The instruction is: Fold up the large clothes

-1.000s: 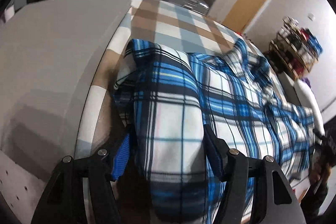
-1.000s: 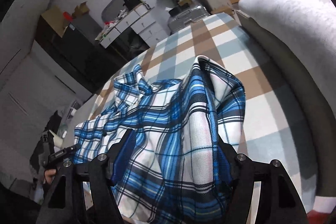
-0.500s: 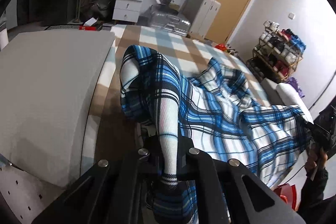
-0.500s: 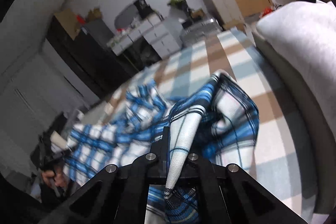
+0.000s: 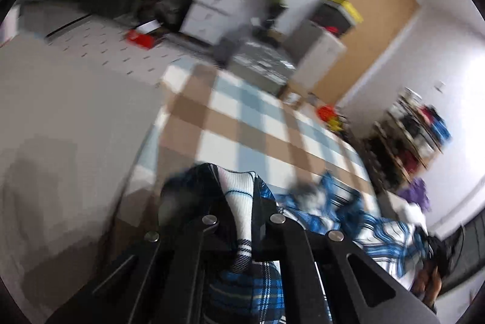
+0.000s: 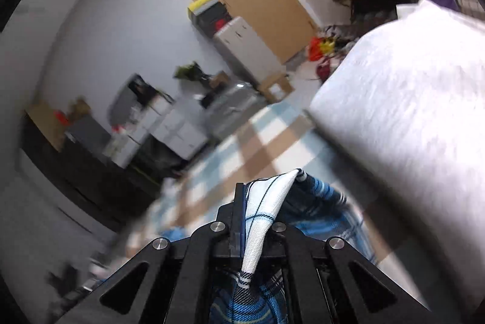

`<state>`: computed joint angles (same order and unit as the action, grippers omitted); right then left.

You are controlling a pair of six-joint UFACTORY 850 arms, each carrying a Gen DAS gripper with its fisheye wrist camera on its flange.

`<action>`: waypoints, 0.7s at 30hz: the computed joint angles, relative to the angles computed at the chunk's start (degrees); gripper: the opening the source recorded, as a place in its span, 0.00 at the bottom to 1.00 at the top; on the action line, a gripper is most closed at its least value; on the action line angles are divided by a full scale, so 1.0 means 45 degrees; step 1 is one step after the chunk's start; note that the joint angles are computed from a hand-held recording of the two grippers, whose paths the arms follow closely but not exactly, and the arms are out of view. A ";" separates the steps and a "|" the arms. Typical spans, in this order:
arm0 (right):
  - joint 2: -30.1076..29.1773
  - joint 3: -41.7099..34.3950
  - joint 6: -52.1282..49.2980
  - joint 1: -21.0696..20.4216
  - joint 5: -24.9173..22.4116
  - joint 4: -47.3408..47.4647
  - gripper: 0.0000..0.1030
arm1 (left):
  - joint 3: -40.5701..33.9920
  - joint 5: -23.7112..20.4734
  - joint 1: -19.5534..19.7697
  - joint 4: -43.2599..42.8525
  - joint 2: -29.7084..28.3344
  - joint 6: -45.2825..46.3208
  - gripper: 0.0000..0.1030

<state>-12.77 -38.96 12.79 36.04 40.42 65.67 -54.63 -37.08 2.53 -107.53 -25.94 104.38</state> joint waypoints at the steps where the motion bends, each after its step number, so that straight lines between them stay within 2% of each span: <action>1: -0.0255 -0.0318 -0.1188 -0.0242 -0.0950 0.0589 0.05 | -0.0136 0.0178 0.0006 0.0069 -0.0258 -0.0314 0.01; 4: -0.0666 -0.0697 -0.3174 -0.0701 -0.3174 0.1516 0.12 | 0.0102 0.0164 0.0188 0.0078 -0.0319 -0.0340 0.01; 5: -0.0698 -0.0704 -0.4037 -0.0683 -0.3671 0.2034 0.33 | 0.0179 0.0248 0.0231 0.0162 -0.0309 -0.0327 0.01; 6: -0.0628 -0.0587 -0.4367 -0.0517 -0.3636 0.2349 0.52 | 0.0225 0.0329 0.0273 0.0470 -0.0290 -0.0494 0.01; 9: -0.0119 -0.0045 -0.5108 0.0422 -0.2922 0.2943 0.56 | 0.0376 0.0464 0.0354 0.1462 -0.0044 -0.0994 0.09; 10: 0.0119 0.0154 -0.5531 0.0872 -0.2689 0.3525 0.56 | 0.0590 0.0773 0.0324 0.1759 0.0198 -0.0976 0.22; 11: 0.0313 0.0330 -0.5766 0.1316 -0.2439 0.4061 0.58 | 0.0707 0.0829 0.0344 0.1974 0.0335 -0.0885 0.39; 12: 0.0432 0.0459 -0.5784 0.1688 -0.2234 0.4319 0.60 | 0.0978 0.0864 0.0387 0.2033 0.0547 -0.0498 0.45; 17: 0.0850 0.1157 -0.4743 0.3985 -0.1243 0.4955 0.63 | 0.3160 0.0151 0.1279 0.0582 0.1715 0.3460 0.48; 21: 0.0652 0.1389 -0.2811 0.4484 -0.1444 0.4074 0.63 | 0.4013 0.0405 0.1824 0.1198 0.2260 0.4385 0.48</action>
<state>-9.84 -32.71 0.14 56.22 33.92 84.00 -36.57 -35.26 10.74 -102.14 -15.77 124.11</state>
